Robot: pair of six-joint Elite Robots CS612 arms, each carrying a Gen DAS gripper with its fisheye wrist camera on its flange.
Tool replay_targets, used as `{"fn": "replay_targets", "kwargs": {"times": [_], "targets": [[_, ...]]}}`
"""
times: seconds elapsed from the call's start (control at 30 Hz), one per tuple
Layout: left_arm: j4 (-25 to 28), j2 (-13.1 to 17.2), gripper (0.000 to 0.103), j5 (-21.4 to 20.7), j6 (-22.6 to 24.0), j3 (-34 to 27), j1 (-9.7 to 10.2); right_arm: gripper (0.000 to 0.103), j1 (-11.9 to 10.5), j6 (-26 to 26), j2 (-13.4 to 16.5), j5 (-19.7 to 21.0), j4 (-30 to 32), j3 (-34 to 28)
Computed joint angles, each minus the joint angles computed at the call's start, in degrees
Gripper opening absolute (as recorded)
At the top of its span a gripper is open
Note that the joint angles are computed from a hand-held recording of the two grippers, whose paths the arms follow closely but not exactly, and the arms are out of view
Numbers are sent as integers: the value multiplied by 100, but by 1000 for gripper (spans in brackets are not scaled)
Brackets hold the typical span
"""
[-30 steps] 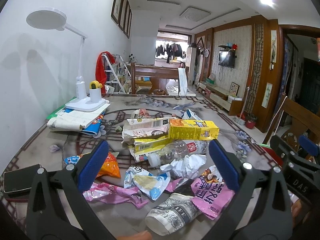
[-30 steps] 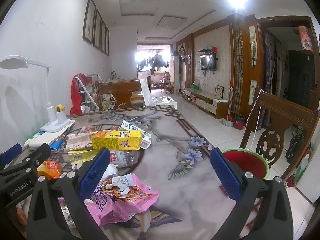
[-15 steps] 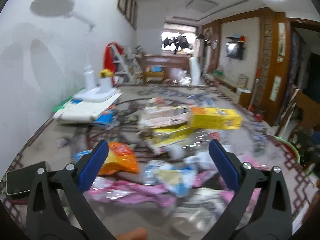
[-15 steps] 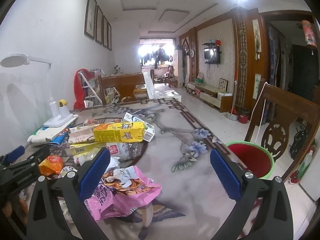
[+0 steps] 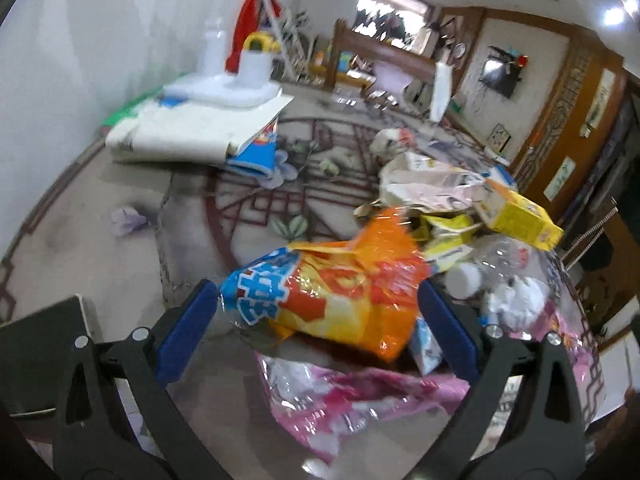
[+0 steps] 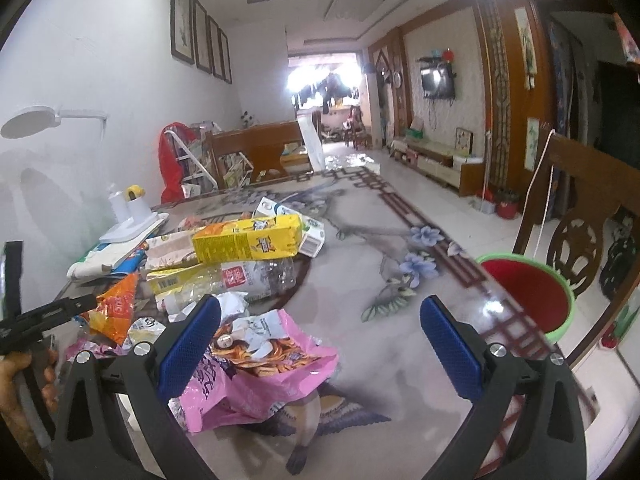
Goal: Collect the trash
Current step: 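Grasp a pink wrapper with the left gripper while the right grasps a pink snack bag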
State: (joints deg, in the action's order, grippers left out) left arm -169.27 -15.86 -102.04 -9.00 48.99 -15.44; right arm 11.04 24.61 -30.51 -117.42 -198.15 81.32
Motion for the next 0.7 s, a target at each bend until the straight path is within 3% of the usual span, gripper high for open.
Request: {"fn": "replay_targets", "kwargs": {"times": [0.07,0.13,0.17,0.23,0.3,0.4,0.53,0.57,0.6,0.67,0.7], "targets": [[276,110,98,-239,-79,-244,23,96,-45,77,-29,200,59,48],[485,193,98,-150,-17,-419,4,96,-86,196,-44,381,123,80],[526,213,91,-151,-18,-452,4,96,-119,283,-59,513,176,106],[570,287,67,-304,-156,-552,25,96,-164,420,-70,713,278,131],[592,390,28,-666,-403,-684,82,96,-198,531,-74,902,372,140],[483,441,2,-866,-601,-696,121,96,-233,572,-48,1245,419,97],[74,264,3,-500,-275,-340,72,96,-221,398,19,1600,435,-26],[-15,218,14,-356,-144,-272,56,96,-216,350,34,1661,446,-53],[-111,166,42,-256,-21,-194,44,96,-217,317,46,1743,452,-76],[-405,98,82,-145,16,-56,35,96,-228,260,99,2053,449,-153],[-480,95,83,-161,33,-38,45,96,-229,193,141,2175,457,-211]]}}
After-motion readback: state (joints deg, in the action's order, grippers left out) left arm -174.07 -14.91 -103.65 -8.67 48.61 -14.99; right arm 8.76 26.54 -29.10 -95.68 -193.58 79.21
